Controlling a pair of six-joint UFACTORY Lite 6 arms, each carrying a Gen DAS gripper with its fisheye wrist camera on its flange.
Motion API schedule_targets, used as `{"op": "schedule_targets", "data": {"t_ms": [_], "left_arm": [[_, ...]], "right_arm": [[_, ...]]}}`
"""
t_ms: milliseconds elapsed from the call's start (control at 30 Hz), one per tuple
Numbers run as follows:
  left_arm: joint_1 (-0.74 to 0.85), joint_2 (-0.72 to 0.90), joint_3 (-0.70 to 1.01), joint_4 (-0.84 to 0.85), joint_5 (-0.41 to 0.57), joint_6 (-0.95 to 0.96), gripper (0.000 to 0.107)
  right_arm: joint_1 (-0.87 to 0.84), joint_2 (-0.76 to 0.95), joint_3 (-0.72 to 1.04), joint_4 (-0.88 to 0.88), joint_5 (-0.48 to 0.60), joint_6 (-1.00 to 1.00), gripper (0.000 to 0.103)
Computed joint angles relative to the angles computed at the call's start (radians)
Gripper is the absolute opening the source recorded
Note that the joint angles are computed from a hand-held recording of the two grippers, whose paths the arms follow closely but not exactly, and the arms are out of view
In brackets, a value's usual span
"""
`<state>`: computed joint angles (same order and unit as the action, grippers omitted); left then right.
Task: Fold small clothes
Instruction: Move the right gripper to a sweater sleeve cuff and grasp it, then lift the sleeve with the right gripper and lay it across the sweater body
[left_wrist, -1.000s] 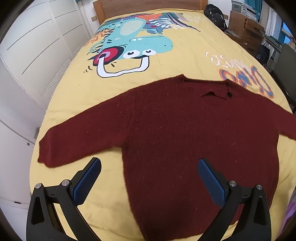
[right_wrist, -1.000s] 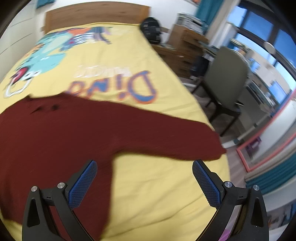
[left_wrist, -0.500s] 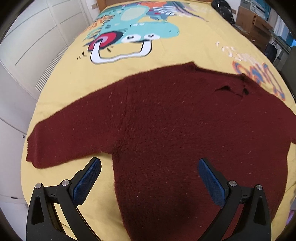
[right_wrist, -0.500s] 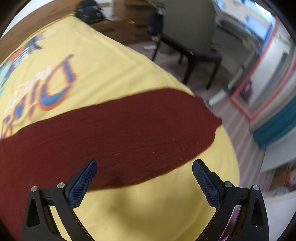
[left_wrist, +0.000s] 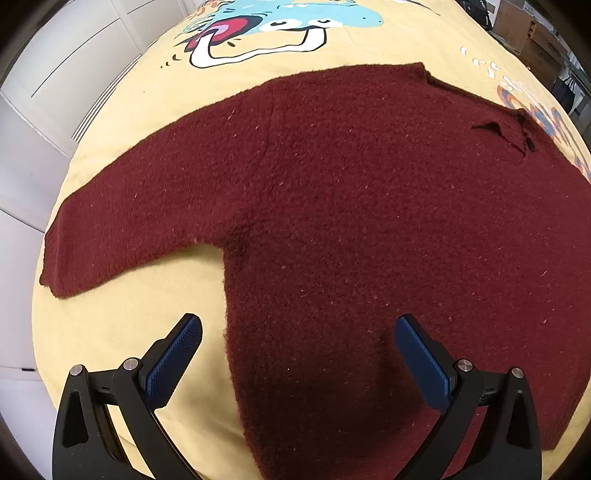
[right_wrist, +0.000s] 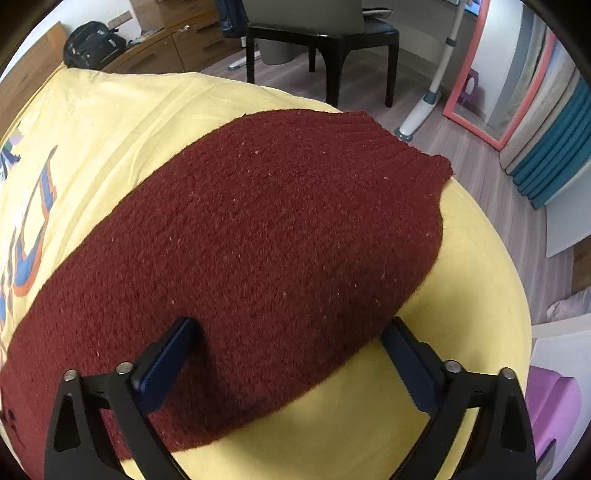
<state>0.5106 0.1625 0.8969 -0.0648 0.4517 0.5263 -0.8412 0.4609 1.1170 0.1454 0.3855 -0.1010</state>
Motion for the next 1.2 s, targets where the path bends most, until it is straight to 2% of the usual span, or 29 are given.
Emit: {"op": "schedule_targets", "data": {"t_ms": [33,67,100,167,200,300,467,633,700,833,933,1100,1200], "left_arm": [[0.003,0.004,0.002,0.001,0.0,0.0,0.102],[0.007,0.009,0.005,-0.001,0.001,0.002,0.102],[0.012,0.013,0.007,-0.004,0.002,0.006,0.102],[0.023,0.014,0.01,-0.029,0.006,0.035,0.102],[0.029,0.013,0.011,-0.048,0.008,0.059,0.102],[0.041,0.012,0.015,-0.075,0.015,0.102,0.102],[0.093,0.004,0.015,-0.119,0.019,0.187,0.102],[0.147,-0.029,0.019,-0.114,0.051,0.207,0.102],[0.158,-0.026,0.043,-0.146,0.072,0.245,0.102],[0.181,-0.042,0.062,-0.176,0.099,0.298,0.102],[0.201,-0.1,0.027,-0.163,0.122,0.302,0.102],[0.239,-0.07,0.097,-0.202,0.176,0.351,0.102],[0.259,-0.072,0.114,-0.224,0.188,0.399,0.102]], "right_arm": [[0.005,0.012,0.021,-0.003,0.012,0.004,0.087],[0.011,0.023,0.043,-0.01,0.028,0.014,0.073],[0.014,0.026,0.058,-0.001,0.042,0.013,0.064],[0.018,0.036,0.1,0.021,0.076,0.001,0.021],[0.016,0.05,0.129,0.031,0.094,-0.015,0.016],[0.051,-0.007,0.103,-0.022,0.088,0.008,0.013],[0.124,-0.186,0.007,0.014,0.08,-0.058,0.012],[0.228,-0.433,-0.061,0.103,0.153,-0.152,0.012],[0.308,-0.512,-0.047,0.101,0.2,-0.124,0.012],[0.524,-0.608,0.0,-0.004,0.269,0.053,0.012],[0.682,-0.602,0.071,-0.066,0.29,0.181,0.012],[0.969,-0.483,0.238,-0.179,0.303,0.428,0.012],[1.077,-0.395,0.317,-0.187,0.282,0.493,0.012]]}}
